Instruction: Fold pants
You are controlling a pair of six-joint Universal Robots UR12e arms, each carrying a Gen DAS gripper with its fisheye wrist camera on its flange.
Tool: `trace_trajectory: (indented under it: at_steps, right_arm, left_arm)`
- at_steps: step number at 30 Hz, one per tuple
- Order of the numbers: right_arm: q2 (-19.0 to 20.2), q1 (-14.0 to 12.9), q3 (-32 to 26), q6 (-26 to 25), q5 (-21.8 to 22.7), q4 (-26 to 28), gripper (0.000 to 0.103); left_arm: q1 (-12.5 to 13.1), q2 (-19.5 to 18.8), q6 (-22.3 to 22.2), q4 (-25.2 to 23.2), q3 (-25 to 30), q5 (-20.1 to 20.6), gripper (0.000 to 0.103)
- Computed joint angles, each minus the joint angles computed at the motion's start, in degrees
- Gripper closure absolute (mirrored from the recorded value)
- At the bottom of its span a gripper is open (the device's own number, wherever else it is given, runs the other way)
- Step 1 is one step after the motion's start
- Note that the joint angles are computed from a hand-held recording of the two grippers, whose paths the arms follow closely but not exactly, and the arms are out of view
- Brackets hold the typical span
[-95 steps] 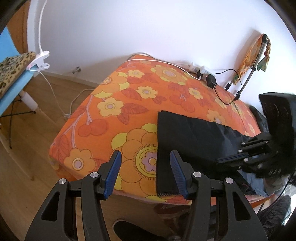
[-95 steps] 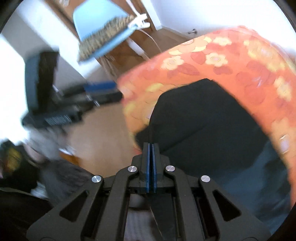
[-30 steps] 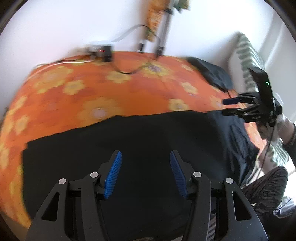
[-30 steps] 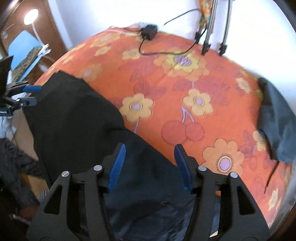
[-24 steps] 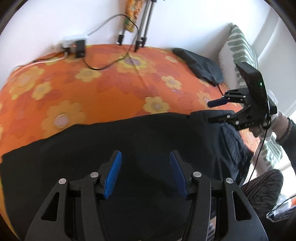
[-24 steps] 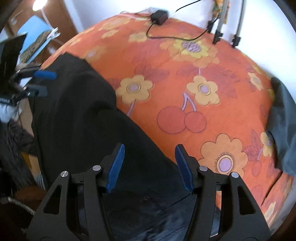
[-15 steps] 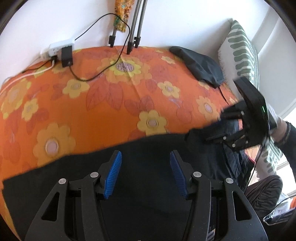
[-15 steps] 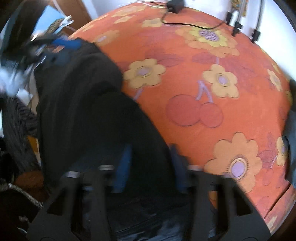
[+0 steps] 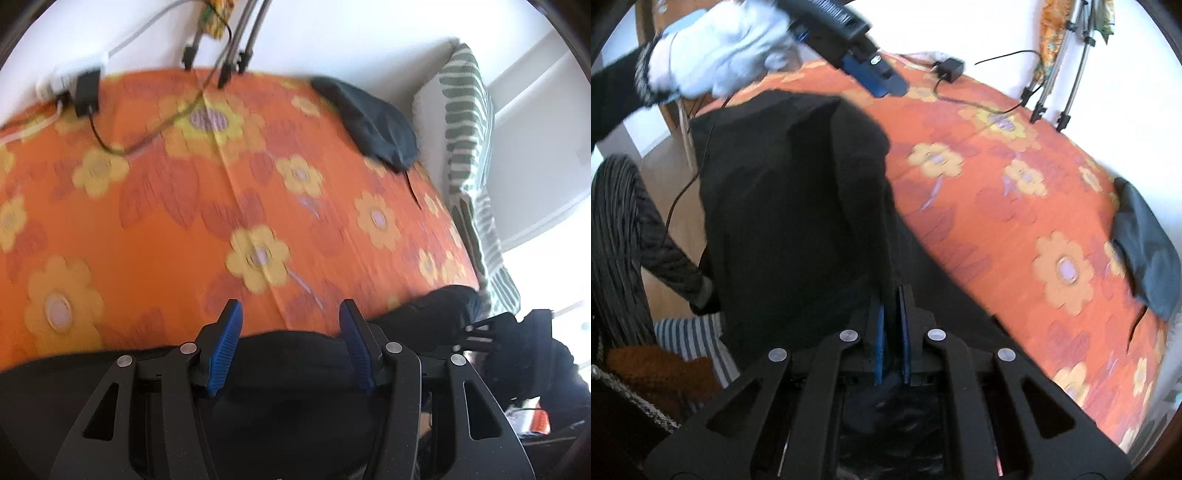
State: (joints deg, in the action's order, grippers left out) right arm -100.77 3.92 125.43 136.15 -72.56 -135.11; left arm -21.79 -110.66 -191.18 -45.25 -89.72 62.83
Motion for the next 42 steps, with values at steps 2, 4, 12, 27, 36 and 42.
trace_trajectory:
  at_steps: [2, 4, 12, 27, 36, 42]
  right_arm:
    - [-0.30, 0.38, 0.86, 0.06, -0.79, -0.28, 0.095]
    - [-0.52, 0.71, 1.53, 0.07, -1.44, -0.65, 0.095]
    - [-2.11, 3.15, 4.53, -3.78, -5.34, -4.88, 0.093]
    - [-4.89, 2.34, 6.48, -6.21, -9.08, -7.68, 0.081]
    - [-3.84, 1.82, 5.62, -5.06, -9.82, -5.50, 0.074]
    - [-4.32, 3.27, 6.78, -7.23, -10.10, -6.25, 0.074]
  left_arm:
    - [0.02, 0.40, -0.31, -1.04, -0.74, -1.99, 0.049]
    - [-0.33, 0.71, 0.64, -2.73, -1.24, -3.13, 0.049]
    - [-2.27, 1.50, 4.28, -4.63, -0.68, 0.62, 0.049]
    - [-2.22, 4.56, 6.61, -9.78, -7.85, -2.61, 0.049]
    - [-1.69, 5.53, 5.88, -4.93, -7.06, -2.08, 0.049]
    - [-2.22, 2.94, 7.19, -3.60, -2.18, 1.90, 0.049]
